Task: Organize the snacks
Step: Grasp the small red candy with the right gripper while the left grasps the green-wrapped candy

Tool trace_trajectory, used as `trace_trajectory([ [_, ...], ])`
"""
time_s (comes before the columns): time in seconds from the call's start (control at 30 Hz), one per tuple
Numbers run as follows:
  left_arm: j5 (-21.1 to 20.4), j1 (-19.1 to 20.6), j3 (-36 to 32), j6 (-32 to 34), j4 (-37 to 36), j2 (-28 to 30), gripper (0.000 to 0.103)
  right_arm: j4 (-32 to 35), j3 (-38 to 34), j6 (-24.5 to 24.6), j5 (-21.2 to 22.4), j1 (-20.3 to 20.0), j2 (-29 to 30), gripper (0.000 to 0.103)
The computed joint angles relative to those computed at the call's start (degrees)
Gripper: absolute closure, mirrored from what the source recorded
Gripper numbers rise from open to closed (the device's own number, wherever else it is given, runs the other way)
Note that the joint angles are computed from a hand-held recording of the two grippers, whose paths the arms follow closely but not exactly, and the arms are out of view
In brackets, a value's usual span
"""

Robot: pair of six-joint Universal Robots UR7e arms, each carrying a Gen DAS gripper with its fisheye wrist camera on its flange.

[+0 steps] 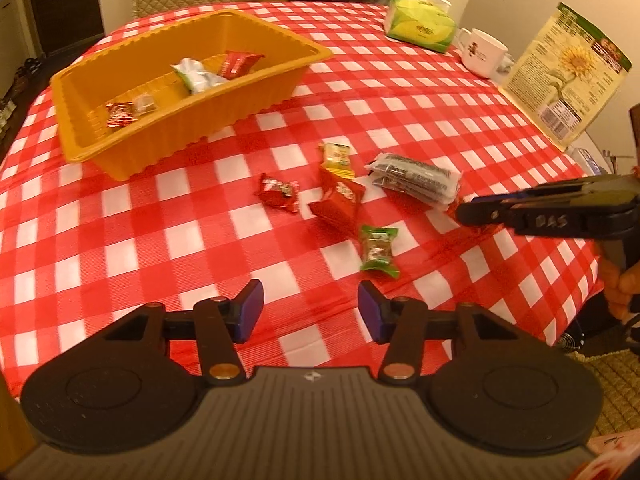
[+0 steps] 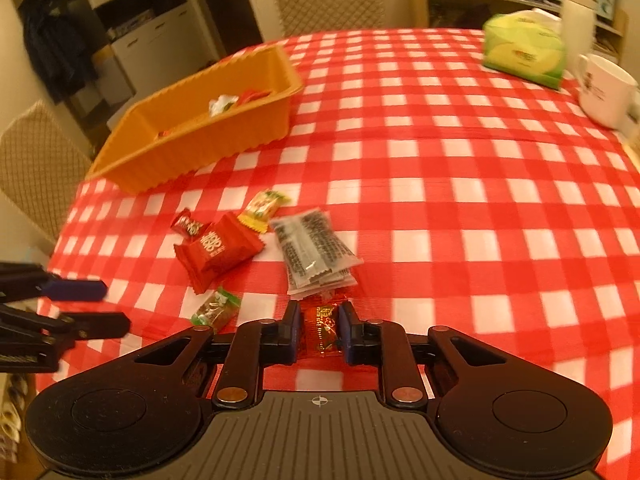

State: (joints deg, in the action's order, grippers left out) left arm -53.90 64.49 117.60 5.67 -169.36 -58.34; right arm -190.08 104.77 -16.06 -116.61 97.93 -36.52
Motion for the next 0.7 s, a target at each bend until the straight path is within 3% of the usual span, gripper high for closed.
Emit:
trace_trajectory([
  [0.33, -4.1, 0.4, -2.8, 4.8, -0.7, 4.6, 0.065, -5.8, 6.0, 2.6, -0.8, -0.5, -5.0, 0.083],
  [0.7, -4.7, 1.1, -6.7, 6.3, -0.2, 8.4, 0.071, -8.2, 9.5, 4.4, -1.6, -1.2, -7.4, 0.083],
])
